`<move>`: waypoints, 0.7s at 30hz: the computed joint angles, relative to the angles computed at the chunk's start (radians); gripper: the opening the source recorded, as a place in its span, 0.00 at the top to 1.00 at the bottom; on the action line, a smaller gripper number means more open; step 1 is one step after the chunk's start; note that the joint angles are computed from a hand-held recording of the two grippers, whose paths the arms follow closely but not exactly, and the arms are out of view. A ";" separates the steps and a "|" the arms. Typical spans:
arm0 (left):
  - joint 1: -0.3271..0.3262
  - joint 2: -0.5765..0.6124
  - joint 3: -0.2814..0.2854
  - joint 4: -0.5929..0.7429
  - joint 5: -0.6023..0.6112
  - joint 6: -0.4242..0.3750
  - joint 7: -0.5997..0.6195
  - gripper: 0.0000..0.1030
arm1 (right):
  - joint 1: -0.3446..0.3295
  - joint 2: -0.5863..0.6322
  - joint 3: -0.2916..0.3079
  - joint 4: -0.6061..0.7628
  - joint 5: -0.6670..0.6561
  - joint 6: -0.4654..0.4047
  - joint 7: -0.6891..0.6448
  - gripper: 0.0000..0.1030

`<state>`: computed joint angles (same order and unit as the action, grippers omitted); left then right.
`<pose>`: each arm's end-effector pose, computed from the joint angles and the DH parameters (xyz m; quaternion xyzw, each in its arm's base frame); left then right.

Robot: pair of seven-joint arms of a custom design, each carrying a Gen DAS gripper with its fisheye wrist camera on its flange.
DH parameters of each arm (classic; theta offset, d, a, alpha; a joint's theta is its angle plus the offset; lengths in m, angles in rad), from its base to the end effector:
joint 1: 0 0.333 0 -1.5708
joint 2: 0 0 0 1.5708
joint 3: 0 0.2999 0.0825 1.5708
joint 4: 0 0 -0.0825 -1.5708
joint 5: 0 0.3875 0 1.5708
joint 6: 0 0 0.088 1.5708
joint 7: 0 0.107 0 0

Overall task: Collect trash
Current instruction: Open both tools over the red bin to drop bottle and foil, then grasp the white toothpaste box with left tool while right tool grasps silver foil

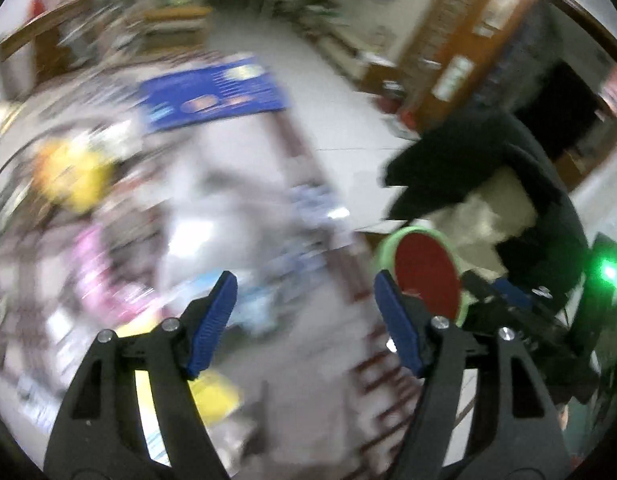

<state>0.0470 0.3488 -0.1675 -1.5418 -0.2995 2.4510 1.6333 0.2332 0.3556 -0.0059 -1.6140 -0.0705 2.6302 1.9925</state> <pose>0.7012 -0.0682 0.5022 -0.6787 0.6650 -0.3014 0.0796 0.6873 0.1613 0.4804 -0.6189 0.7149 -0.1685 0.2782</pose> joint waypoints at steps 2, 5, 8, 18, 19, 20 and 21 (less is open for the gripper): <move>0.025 -0.071 0.043 -0.100 0.013 -0.018 -0.073 0.34 | 0.012 0.029 0.034 0.042 0.018 -0.019 -0.045 0.18; 0.065 -0.171 0.102 -0.245 0.043 -0.045 -0.203 0.34 | 0.039 0.071 0.069 0.103 0.045 -0.047 -0.110 0.18; 0.094 -0.243 0.144 -0.368 0.101 -0.043 -0.368 0.34 | 0.073 0.117 0.091 0.171 0.065 -0.083 -0.161 0.18; 0.177 -0.188 0.142 -0.399 -0.065 -0.148 -0.367 0.30 | 0.175 0.230 0.110 0.356 0.087 -0.171 -0.273 0.18; 0.177 -0.179 0.137 -0.393 -0.074 -0.144 -0.360 0.29 | 0.183 0.237 0.111 0.367 0.089 -0.177 -0.277 0.18; 0.177 -0.168 0.134 -0.382 -0.078 -0.138 -0.345 0.29 | 0.190 0.245 0.113 0.379 0.092 -0.182 -0.283 0.18; 0.176 -0.159 0.129 -0.373 -0.071 -0.131 -0.322 0.32 | 0.192 0.246 0.116 0.380 0.097 -0.186 -0.294 0.18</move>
<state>0.2233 0.1898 -0.0380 -1.9146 -0.3705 2.3197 1.3115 0.4252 0.6013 0.1101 -1.2337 0.0264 2.4439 1.6983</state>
